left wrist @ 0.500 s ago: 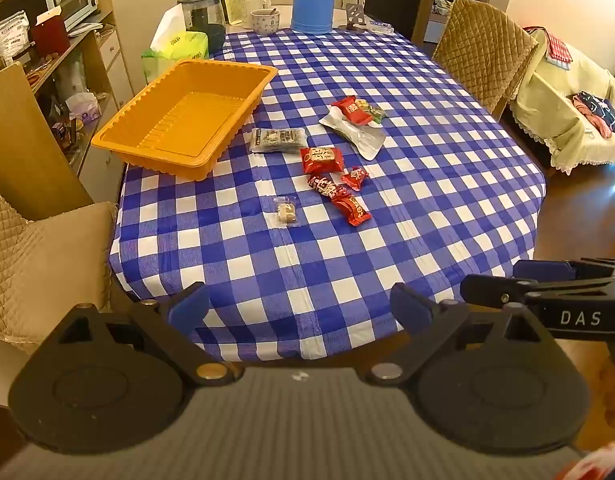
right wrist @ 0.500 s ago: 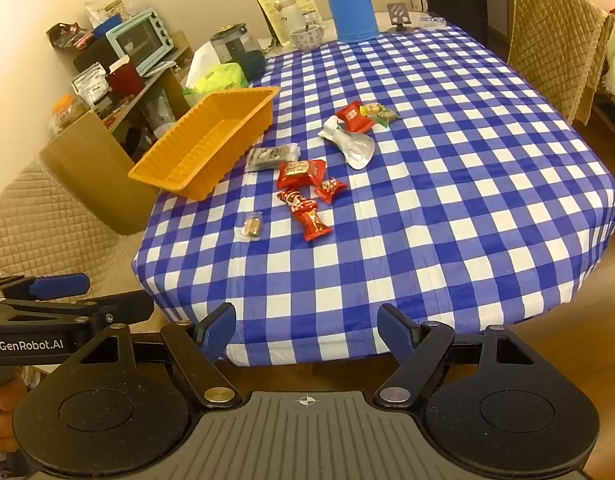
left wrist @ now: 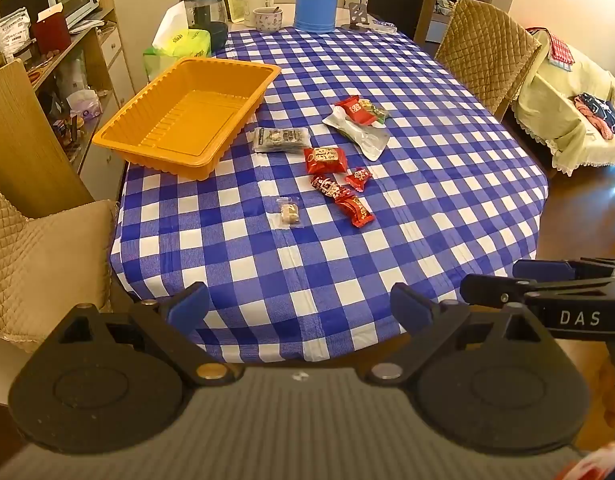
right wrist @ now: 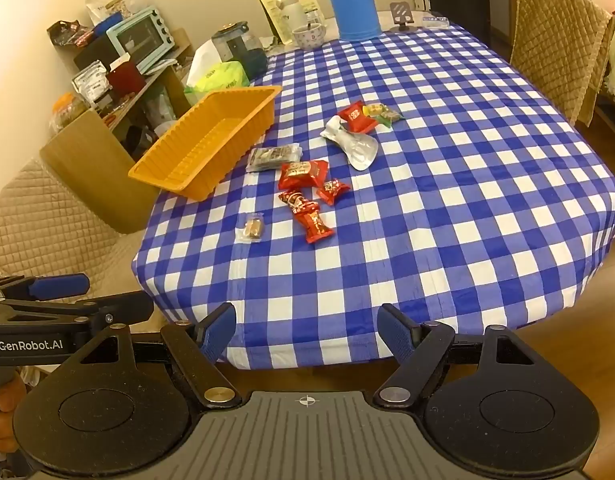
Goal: Organize snacks
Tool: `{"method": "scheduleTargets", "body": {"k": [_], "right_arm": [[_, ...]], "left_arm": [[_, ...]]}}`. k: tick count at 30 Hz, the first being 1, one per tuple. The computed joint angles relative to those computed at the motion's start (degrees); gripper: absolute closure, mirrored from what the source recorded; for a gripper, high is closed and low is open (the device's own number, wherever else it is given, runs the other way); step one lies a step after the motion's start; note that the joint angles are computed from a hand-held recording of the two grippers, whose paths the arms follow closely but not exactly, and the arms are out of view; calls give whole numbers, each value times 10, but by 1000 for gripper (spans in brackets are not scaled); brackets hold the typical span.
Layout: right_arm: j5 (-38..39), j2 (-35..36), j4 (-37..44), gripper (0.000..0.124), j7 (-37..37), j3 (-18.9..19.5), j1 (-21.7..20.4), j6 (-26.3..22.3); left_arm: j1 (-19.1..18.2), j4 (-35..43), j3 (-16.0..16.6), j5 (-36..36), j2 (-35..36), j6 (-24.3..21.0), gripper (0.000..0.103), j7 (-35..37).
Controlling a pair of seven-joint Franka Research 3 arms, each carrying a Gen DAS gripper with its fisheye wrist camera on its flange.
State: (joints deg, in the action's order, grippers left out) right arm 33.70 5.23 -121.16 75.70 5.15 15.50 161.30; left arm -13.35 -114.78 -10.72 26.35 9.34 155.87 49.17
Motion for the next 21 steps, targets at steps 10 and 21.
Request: {"method": "scheduleTargets", "body": {"k": [10, 21], "right_arm": [[-3, 2, 2, 46, 3, 0, 0, 0], [-5, 5, 5, 46, 4, 0, 0, -1]], "left_arm": [[1, 8, 1, -8, 9, 2, 7, 8], [2, 6, 1, -12, 9, 4, 7, 12]]}}
